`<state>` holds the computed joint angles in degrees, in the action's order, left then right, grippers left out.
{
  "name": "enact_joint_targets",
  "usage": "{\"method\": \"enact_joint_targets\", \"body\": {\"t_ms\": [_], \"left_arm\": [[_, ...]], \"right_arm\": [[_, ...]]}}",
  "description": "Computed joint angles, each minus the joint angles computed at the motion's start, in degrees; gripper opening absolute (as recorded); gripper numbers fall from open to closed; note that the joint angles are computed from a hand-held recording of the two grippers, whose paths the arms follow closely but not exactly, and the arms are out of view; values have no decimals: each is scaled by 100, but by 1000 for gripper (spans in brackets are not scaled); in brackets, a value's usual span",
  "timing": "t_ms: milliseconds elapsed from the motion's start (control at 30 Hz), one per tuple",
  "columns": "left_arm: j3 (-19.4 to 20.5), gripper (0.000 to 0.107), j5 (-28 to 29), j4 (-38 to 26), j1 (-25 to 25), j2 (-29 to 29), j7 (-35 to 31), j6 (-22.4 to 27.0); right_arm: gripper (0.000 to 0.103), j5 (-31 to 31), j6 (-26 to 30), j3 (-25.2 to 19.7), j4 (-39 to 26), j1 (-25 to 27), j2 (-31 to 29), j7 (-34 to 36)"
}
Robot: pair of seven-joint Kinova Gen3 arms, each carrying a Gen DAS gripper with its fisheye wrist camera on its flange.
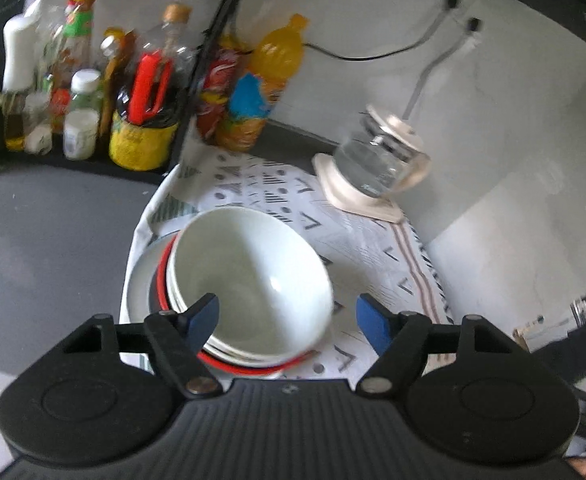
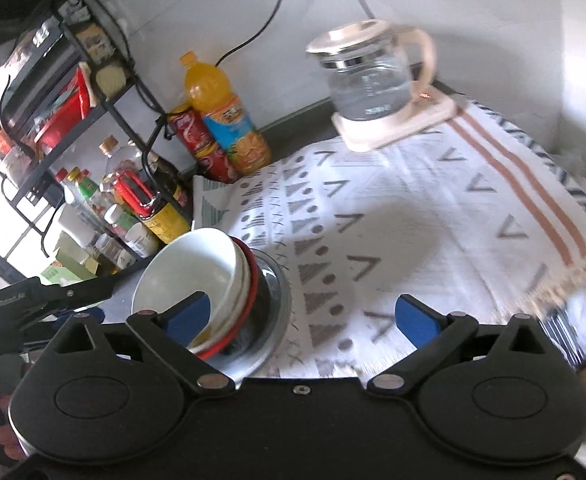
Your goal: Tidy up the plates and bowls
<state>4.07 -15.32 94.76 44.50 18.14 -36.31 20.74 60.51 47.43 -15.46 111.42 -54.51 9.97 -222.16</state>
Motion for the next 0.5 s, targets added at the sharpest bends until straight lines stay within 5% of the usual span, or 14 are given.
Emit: {"method": "enact_joint_targets", "body": {"t_ms": [500], "left_arm": [[90, 74, -960, 980, 478, -836, 889, -272]], "right_arm": [[103, -243, 2179, -662, -92, -1236, -12, -1305]]}}
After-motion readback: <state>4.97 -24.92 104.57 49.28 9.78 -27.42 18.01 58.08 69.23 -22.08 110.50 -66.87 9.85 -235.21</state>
